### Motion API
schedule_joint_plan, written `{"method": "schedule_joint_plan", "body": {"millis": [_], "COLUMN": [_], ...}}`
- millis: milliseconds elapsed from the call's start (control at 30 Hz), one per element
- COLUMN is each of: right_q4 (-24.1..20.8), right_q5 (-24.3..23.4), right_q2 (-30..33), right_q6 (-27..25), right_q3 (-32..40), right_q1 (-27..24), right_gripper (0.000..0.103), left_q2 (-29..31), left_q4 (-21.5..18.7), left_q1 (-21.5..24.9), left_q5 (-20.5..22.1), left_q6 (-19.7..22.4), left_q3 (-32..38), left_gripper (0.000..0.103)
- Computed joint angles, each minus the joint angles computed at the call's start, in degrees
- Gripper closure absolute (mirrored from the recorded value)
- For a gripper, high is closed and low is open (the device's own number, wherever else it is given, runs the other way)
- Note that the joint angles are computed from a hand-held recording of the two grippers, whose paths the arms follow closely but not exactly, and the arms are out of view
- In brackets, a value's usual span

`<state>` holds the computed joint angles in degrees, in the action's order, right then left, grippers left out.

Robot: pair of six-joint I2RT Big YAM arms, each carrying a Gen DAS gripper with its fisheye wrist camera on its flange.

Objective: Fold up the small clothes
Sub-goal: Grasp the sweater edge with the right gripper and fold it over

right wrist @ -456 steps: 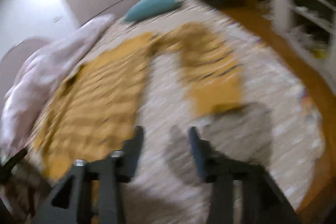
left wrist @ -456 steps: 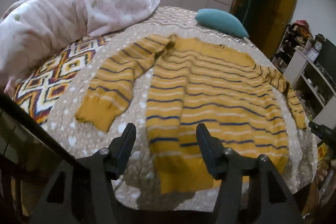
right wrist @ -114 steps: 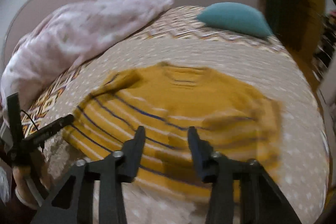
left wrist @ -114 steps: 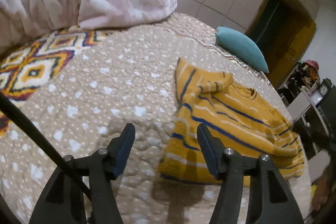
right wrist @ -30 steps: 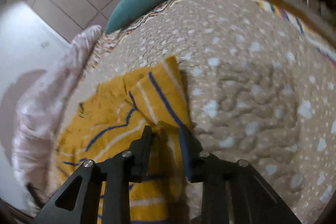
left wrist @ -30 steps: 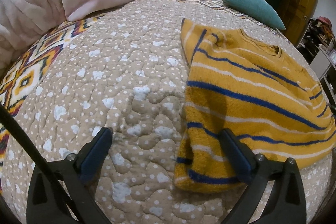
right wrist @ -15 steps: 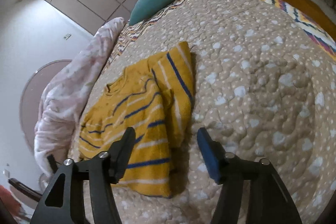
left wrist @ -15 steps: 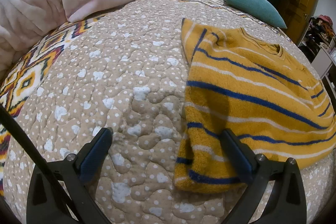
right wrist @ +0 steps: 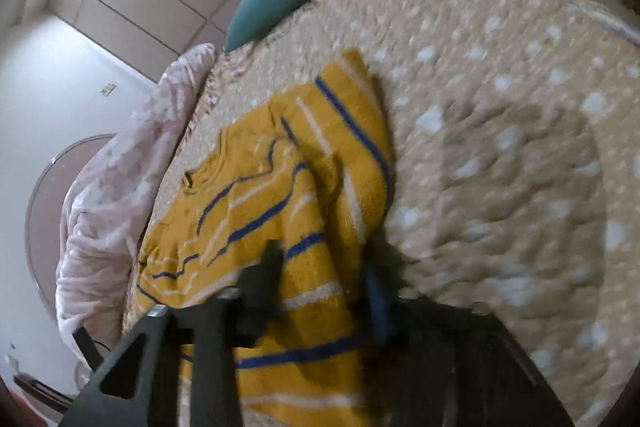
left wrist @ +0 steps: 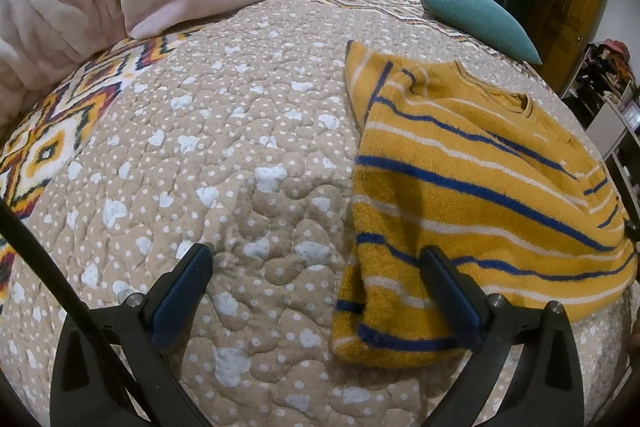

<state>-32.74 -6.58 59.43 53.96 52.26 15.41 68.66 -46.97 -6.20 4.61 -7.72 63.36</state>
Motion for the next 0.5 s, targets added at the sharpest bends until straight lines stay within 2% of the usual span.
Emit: {"method": "schedule_joint_plan", "body": {"millis": [67, 133, 233, 300, 400, 500], "right_q4": [-2.61, -6.54, -12.29, -16.89, -21.45, -25.14], "right_q5": [2.05, 5.37, 10.13, 14.05, 18.69, 20.03], "right_q2": [0.38, 1.0, 4.0, 9.04, 18.1, 29.12], "right_q6": [0.52, -1.04, -5.22, -8.75, -13.7, -18.16], "right_q3": [2.42, 6.6, 15.44, 24.01, 36.02, 47.85], "right_q1": [0.97, 3.1, 7.74, 12.24, 18.77, 24.13], "right_gripper": [0.078, 0.079, 0.08, 0.081, 0.081, 0.082], "left_q2": [0.26, -0.96, -6.34, -11.32, -16.36, -19.69], "left_q4": [-1.76, -2.68, -2.22, -1.33, -1.94, -3.66], "left_q1": [0.6, 2.13, 6.0, 9.64, 14.36, 20.73], "left_q5": [1.63, 4.57, 10.67, 15.04, 18.86, 22.71], "left_q6": [0.82, 1.19, -2.24, -4.11, -4.17, -2.97], "left_q3": [1.06, 1.59, 0.41, -1.61, -3.84, -6.07], "left_gripper": [0.001, 0.014, 0.015, 0.015, 0.015, 0.015]}}
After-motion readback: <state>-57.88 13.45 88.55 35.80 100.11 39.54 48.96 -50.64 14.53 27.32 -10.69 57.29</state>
